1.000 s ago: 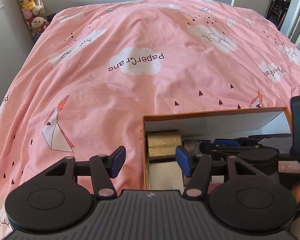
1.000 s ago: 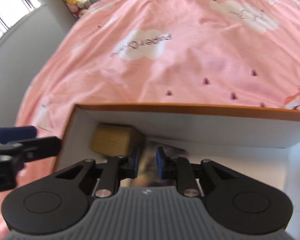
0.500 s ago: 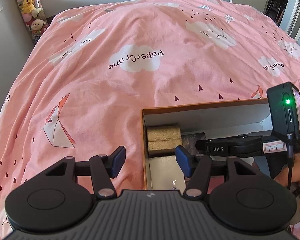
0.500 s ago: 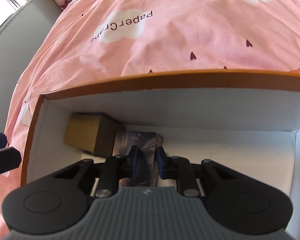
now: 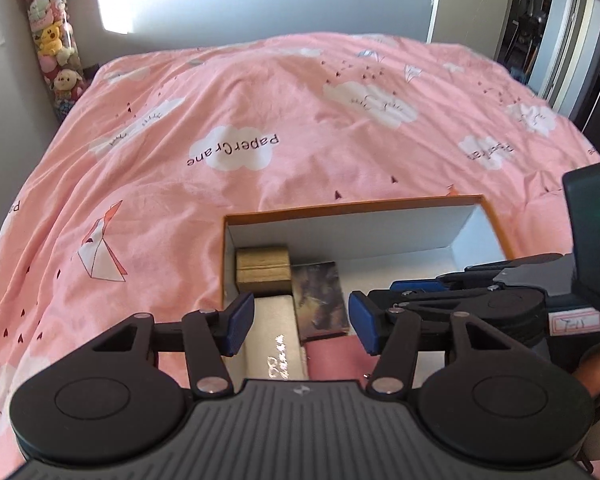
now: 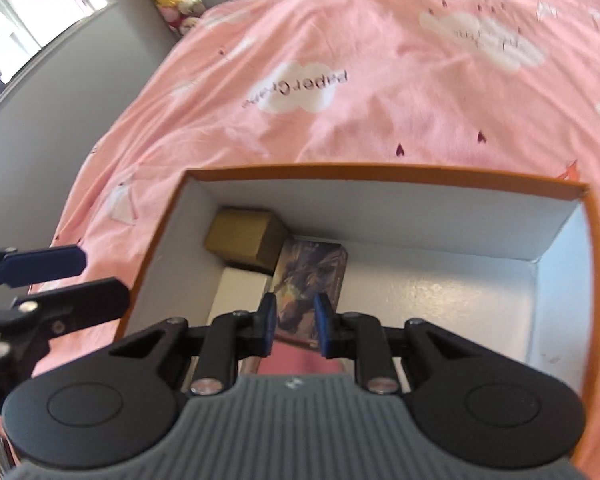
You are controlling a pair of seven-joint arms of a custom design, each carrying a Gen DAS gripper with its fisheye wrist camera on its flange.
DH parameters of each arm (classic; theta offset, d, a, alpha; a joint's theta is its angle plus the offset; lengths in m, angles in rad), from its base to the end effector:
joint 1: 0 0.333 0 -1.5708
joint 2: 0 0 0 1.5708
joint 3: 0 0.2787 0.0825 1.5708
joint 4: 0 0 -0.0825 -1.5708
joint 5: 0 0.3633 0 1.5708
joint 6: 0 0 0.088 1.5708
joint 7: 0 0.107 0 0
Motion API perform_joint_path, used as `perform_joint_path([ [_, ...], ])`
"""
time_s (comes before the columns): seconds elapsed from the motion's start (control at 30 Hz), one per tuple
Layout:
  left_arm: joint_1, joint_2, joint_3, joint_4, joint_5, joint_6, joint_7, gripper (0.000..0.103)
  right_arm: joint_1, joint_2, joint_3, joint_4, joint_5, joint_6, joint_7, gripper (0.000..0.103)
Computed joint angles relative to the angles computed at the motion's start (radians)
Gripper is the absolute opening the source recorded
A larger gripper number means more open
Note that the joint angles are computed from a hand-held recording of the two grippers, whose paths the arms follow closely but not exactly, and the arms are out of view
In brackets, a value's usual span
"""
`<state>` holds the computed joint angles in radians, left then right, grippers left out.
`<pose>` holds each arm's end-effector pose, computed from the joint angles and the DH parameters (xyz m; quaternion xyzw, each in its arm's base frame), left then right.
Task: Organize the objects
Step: 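Withdraw both tools from the box toward the remaining items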
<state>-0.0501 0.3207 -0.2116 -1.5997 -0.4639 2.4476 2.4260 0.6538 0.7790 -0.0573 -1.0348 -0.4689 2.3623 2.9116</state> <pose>0.6462 -0.1561 0.4806 -0.3508 0.8747 -0.3115 0.1213 0.6213 0.4345 0.4227 -0.4908 0.8012 -0.1670 0.2987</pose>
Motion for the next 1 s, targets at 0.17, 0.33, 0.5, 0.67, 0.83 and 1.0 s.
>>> perform_joint_path([
  [0.17,0.042,-0.177,-0.023,-0.254,-0.231,0.06,0.205,0.064,0.124,-0.188,-0.058,-0.262,-0.229,0.018,0.155,0.029],
  [0.33,0.021,-0.296,0.018,-0.435,-0.449,0.093,0.393,0.071,0.216,-0.323,-0.052,-0.446,-0.453,-0.03,0.343,0.041],
  [0.5,0.003,-0.357,0.069,-0.53,-0.483,0.031,0.467,0.076,0.235,-0.401,0.027,-0.534,-0.499,-0.125,0.433,0.07],
  [0.67,0.003,-0.383,0.1,-0.571,-0.4,-0.057,0.437,0.076,0.233,-0.448,0.112,-0.582,-0.489,-0.232,0.517,0.07],
  [0.83,0.016,-0.377,0.108,-0.582,-0.271,-0.133,0.356,0.072,0.194,-0.455,0.191,-0.616,-0.408,-0.238,0.539,0.061],
  [1.0,0.026,-0.386,0.115,-0.6,-0.211,-0.192,0.397,0.071,0.175,-0.476,0.223,-0.681,-0.318,-0.186,0.621,0.055],
])
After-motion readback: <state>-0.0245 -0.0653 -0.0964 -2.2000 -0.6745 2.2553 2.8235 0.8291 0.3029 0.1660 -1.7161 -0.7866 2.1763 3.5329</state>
